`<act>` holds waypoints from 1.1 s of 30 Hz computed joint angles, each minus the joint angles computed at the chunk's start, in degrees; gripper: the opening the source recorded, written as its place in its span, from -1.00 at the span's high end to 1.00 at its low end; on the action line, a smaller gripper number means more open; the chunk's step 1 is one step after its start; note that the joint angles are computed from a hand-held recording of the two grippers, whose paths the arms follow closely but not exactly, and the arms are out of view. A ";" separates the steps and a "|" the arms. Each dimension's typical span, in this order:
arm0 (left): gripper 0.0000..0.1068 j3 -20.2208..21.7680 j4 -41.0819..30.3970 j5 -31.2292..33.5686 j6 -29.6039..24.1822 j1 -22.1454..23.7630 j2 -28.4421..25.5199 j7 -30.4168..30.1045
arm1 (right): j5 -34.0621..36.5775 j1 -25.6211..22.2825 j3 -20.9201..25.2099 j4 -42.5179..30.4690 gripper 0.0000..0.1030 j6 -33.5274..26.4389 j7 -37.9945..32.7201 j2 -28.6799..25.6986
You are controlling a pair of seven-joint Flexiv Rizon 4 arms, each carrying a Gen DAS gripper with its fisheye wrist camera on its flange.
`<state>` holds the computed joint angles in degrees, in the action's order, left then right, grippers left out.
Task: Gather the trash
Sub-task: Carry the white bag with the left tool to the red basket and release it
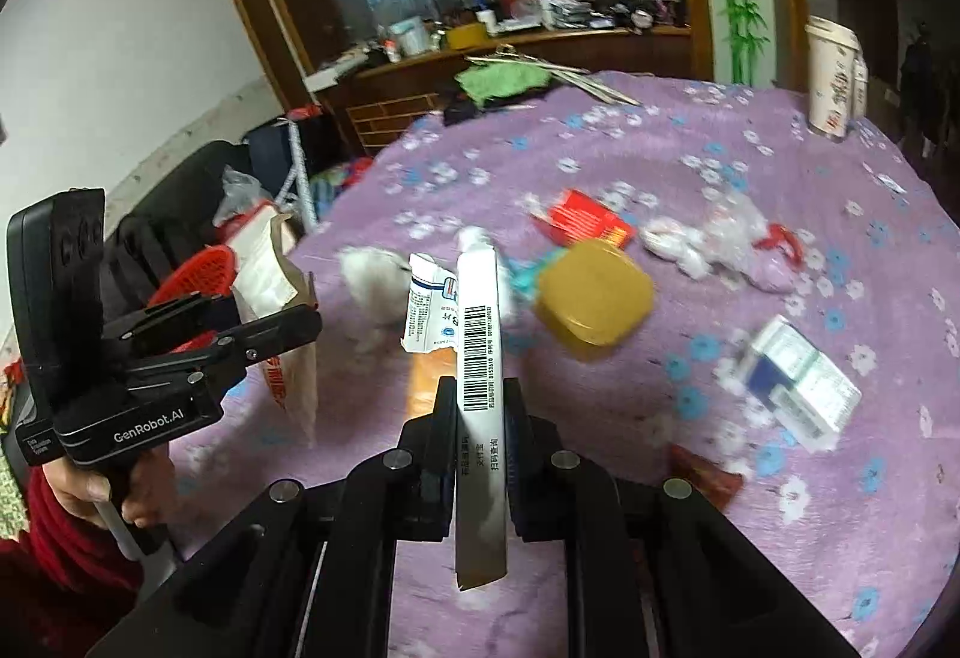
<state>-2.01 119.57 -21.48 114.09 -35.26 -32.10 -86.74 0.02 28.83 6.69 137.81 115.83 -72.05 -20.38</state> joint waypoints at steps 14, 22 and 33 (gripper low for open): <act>0.21 1.59 14.81 -2.38 12.60 3.08 10.85 -3.34 | -2.89 6.40 0.99 -8.87 0.71 -5.69 0.27 -1.23; 0.21 2.31 26.26 -9.12 17.11 9.75 16.93 -4.05 | -12.84 5.92 7.07 -21.84 0.71 -12.63 3.65 -7.86; 0.20 3.40 31.74 -2.30 17.52 22.75 17.82 -9.48 | -18.35 5.35 15.59 -44.34 0.71 -25.01 5.71 -23.13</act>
